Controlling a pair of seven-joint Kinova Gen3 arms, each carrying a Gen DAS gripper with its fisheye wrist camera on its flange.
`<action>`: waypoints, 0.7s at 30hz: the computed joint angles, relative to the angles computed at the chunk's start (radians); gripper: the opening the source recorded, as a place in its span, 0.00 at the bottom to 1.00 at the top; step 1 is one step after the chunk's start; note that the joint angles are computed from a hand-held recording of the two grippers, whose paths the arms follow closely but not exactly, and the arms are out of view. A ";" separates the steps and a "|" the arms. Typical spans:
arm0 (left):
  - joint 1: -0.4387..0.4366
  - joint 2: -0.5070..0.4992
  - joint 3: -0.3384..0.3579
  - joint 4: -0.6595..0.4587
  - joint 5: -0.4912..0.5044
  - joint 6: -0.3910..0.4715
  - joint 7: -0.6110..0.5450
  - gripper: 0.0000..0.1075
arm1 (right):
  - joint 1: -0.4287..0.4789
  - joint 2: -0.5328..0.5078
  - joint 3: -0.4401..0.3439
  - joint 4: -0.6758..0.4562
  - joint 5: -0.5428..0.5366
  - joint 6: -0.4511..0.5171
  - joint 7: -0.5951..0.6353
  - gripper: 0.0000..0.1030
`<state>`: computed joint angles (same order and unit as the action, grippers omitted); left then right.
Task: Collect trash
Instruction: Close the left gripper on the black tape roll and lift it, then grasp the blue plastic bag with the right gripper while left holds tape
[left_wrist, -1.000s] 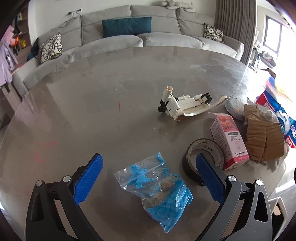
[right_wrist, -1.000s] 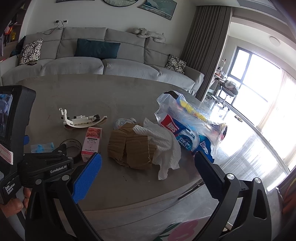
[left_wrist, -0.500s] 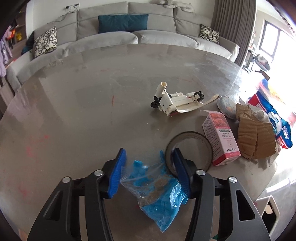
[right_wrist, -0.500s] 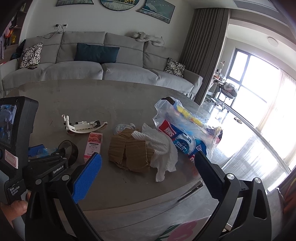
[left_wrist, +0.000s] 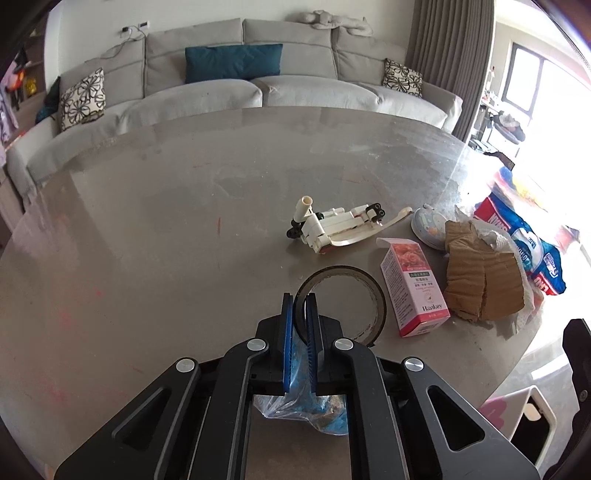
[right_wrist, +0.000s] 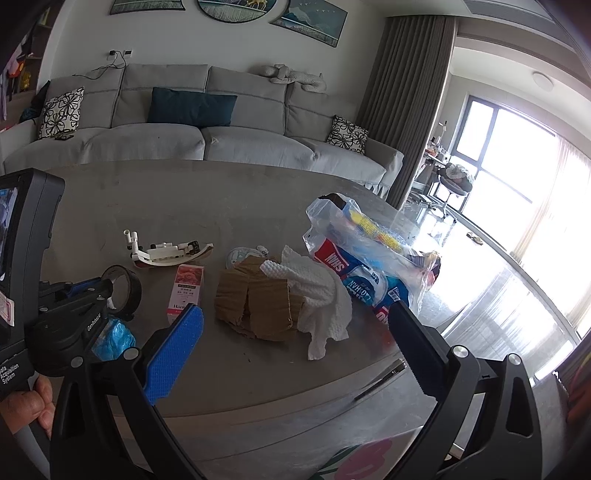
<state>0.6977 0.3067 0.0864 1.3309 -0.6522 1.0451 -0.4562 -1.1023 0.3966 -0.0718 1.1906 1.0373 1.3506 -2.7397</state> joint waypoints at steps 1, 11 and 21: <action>0.002 -0.008 -0.001 0.005 -0.005 -0.002 0.004 0.07 | 0.000 -0.001 0.000 0.001 0.000 -0.001 0.000 0.97; 0.011 -0.044 0.011 -0.005 -0.077 0.023 0.012 0.07 | -0.008 -0.006 -0.004 -0.001 0.003 0.003 -0.001 0.97; 0.028 -0.082 0.034 -0.006 -0.171 0.062 0.026 0.07 | -0.016 -0.010 -0.007 -0.007 0.011 0.002 -0.006 0.97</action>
<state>0.7257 0.2242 0.1204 1.3248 -0.8227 1.1071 -0.4305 -1.1181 0.3871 -0.0786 1.1832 1.0482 1.3522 -2.7455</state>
